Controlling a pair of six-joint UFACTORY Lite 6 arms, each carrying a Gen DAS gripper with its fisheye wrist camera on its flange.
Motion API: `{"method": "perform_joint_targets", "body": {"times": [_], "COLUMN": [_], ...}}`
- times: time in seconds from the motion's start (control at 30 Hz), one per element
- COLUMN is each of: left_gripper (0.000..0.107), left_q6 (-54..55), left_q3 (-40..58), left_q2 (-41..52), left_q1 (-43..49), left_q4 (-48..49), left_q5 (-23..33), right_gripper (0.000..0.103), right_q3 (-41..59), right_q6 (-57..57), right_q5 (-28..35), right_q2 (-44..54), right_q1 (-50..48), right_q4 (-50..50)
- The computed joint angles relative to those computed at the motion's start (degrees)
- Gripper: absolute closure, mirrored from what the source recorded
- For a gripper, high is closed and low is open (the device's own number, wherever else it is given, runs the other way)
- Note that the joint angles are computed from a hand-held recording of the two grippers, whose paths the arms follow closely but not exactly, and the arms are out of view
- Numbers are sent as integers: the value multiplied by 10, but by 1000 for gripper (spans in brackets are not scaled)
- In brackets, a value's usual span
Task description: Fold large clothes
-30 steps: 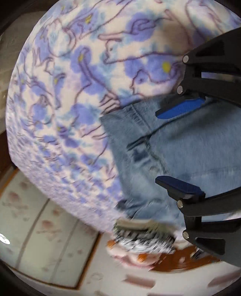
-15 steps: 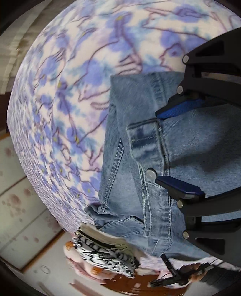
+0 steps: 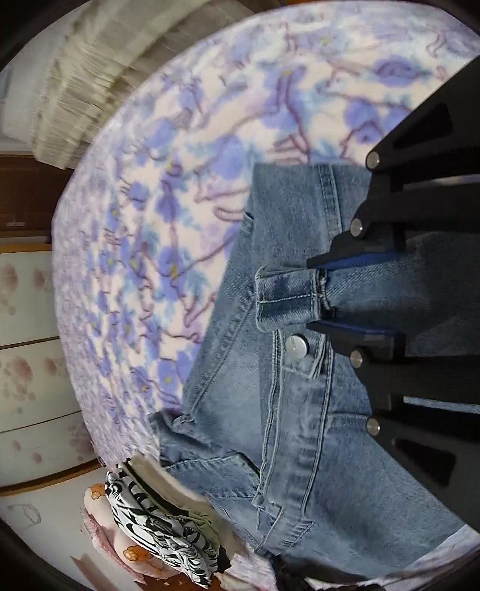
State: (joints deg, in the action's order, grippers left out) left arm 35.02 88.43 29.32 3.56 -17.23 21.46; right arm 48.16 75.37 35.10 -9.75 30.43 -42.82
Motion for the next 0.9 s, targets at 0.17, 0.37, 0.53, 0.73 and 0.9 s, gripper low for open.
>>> {"method": "perform_joint_targets", "body": {"times": [0.17, 0.37, 0.53, 0.73, 0.9], "left_gripper": [96, 96, 95, 80, 58], "left_q6": [61, 31, 9, -101, -106], "left_q3": [-35, 64, 121, 233, 238], "left_q2": [-67, -41, 53, 205, 188], "left_q1": [18, 66, 50, 37, 30], "left_q4": [-103, -209, -207, -107, -31], "left_q5": [-13, 68, 62, 97, 112], "right_gripper": [81, 82, 80, 71, 64], "right_q3": [1, 46, 44, 43, 20], "right_q6": [59, 96, 116, 20, -51], "right_q5": [54, 64, -24, -140, -129], "right_q2": [-92, -123, -37, 99, 40], "right_q1": [32, 35, -54, -147, -149], "right_q4": [-46, -88, -93, 57, 97]}}
